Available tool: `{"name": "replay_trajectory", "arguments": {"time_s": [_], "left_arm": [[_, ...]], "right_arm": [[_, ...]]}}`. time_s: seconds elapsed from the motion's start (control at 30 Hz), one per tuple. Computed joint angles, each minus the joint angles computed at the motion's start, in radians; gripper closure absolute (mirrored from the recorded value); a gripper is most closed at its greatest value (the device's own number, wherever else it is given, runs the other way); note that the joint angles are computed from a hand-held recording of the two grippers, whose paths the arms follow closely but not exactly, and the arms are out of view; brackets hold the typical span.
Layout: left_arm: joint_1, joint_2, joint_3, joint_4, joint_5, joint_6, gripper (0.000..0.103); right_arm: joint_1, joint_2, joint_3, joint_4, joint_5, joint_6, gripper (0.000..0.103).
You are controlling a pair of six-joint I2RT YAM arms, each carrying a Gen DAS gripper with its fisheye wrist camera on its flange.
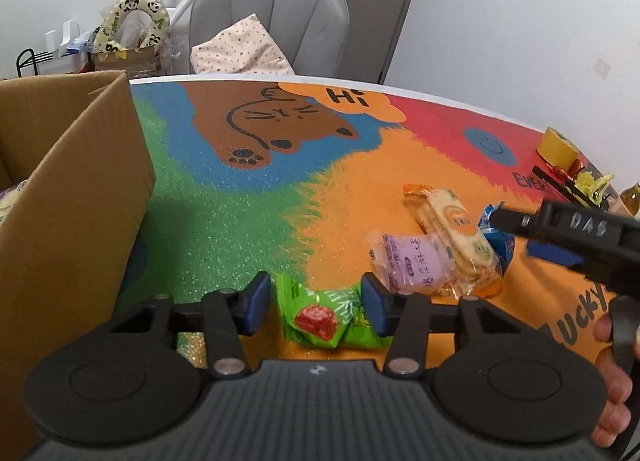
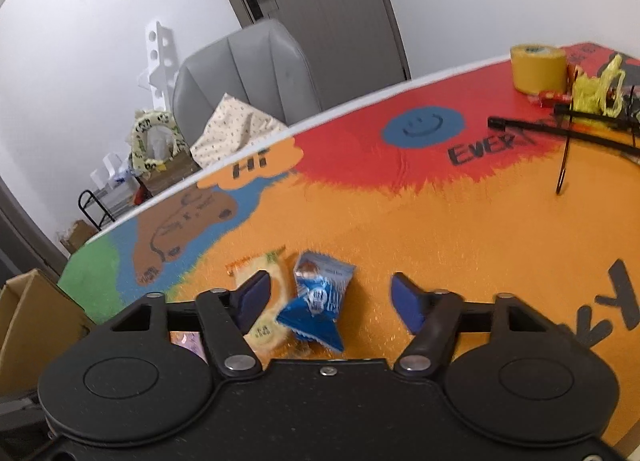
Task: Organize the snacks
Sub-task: 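Grasp the green candy packet with the left tool while the right tool grasps the blue candy, then carry the green packet to the box with the left tool while the right tool regrasps the blue candy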
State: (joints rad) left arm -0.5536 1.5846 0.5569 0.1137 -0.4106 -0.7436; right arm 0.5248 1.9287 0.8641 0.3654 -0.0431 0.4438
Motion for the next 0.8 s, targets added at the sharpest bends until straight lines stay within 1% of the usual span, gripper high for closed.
{"name": "replay_trajectory", "arguments": {"time_s": [0.03,0.07,0.13,0.27,0.33,0.4,0.6,0.8], "left_arm": [[0.001,0.001,0.0,0.001,0.0,0.0,0.063],[0.005,-0.003,-0.006,0.01,0.007,0.003,0.065],[0.014,-0.014,-0.015,0.02,0.023,0.006,0.07],[0.013,-0.038,-0.027,0.017,0.034,0.004,0.075],[0.005,-0.053,-0.033,0.013,0.036,0.003,0.079],[-0.003,-0.074,-0.041,0.007,0.034,0.0,0.08],[-0.032,-0.152,-0.069,-0.023,0.014,-0.007,0.081],[-0.058,-0.255,-0.086,-0.082,-0.015,0.001,0.081]], "right_arm": [[-0.004,0.007,0.006,-0.011,-0.02,0.004,0.066],[-0.002,0.006,-0.004,-0.002,-0.021,0.008,0.066],[0.006,-0.01,-0.025,0.007,-0.006,-0.004,0.071],[0.012,-0.061,-0.076,0.015,-0.002,-0.007,0.073],[0.011,-0.085,-0.1,0.018,-0.001,-0.002,0.074],[0.011,-0.112,-0.126,0.02,0.001,0.0,0.074],[0.021,-0.191,-0.195,0.033,0.007,0.008,0.076],[0.049,-0.259,-0.24,0.032,0.027,0.025,0.078]]}}
